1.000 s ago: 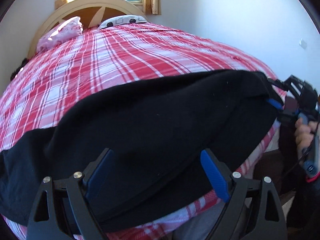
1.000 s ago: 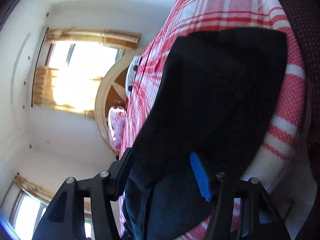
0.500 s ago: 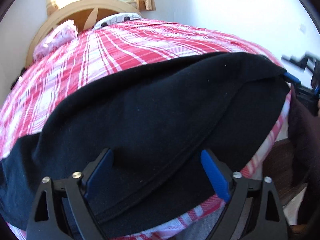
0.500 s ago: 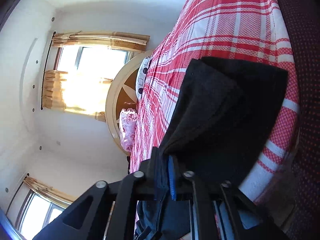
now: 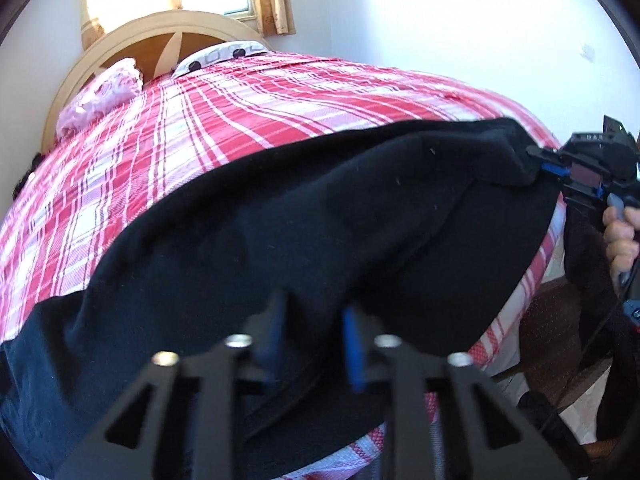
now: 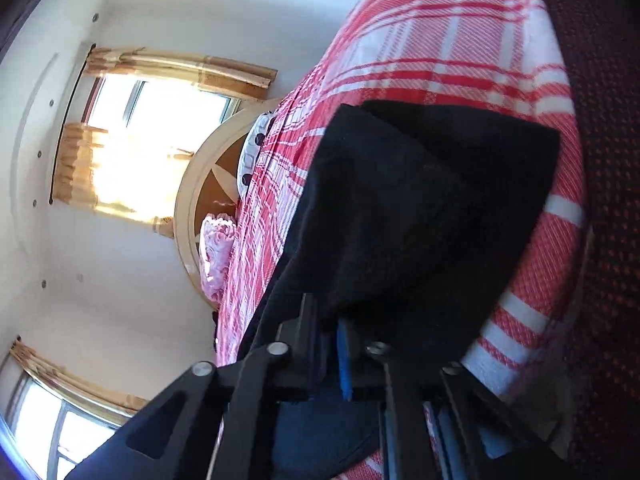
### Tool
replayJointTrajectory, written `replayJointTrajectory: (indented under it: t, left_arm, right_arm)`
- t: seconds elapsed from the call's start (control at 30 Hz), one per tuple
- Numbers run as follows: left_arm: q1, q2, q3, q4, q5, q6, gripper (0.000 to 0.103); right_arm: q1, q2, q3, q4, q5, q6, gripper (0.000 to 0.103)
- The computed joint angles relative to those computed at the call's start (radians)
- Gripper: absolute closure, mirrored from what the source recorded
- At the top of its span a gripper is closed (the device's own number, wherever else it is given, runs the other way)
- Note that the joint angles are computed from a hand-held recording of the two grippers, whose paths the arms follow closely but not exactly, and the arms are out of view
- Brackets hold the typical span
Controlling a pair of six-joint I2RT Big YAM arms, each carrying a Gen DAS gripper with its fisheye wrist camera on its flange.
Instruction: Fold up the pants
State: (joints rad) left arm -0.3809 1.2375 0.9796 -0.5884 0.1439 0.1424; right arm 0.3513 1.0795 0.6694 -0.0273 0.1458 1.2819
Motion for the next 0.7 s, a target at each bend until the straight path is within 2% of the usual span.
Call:
replayJointTrajectory:
  t: [0.07,0.2,0.33,0.47,0.53,0.7]
  left_arm:
    - [0.029,0.012,0.018,-0.011,0.058,-0.023,0.092]
    - [0.040,-0.012,0.020,-0.010,0.106,-0.018,0.092]
    - [0.045,-0.054,0.024,-0.039,0.168,0.026,0.092]
    - [0.021,-0.048,0.012,-0.071,0.150,0.077,0.092]
    - [0.006,-0.028,0.003,-0.081,0.121,0.081,0.092]
    - [-0.009,-0.021,-0.002,-0.094,0.098,0.079,0.091]
  right_arm:
    - [0.001,-0.010,0.024,-0.038,0.021,-0.069,0.098]
    - [0.003,-0.051,0.086,-0.112,0.062,-0.220,0.099]
    - [-0.007,-0.099,0.119,-0.202,0.069,-0.318,0.099]
    - [-0.010,-0.146,0.090,-0.291,0.071,-0.357,0.099]
    - [-0.003,-0.149,0.060,-0.331,0.076,-0.342,0.099]
    - [-0.029,-0.120,-0.004,-0.299,0.031,-0.269,0.100]
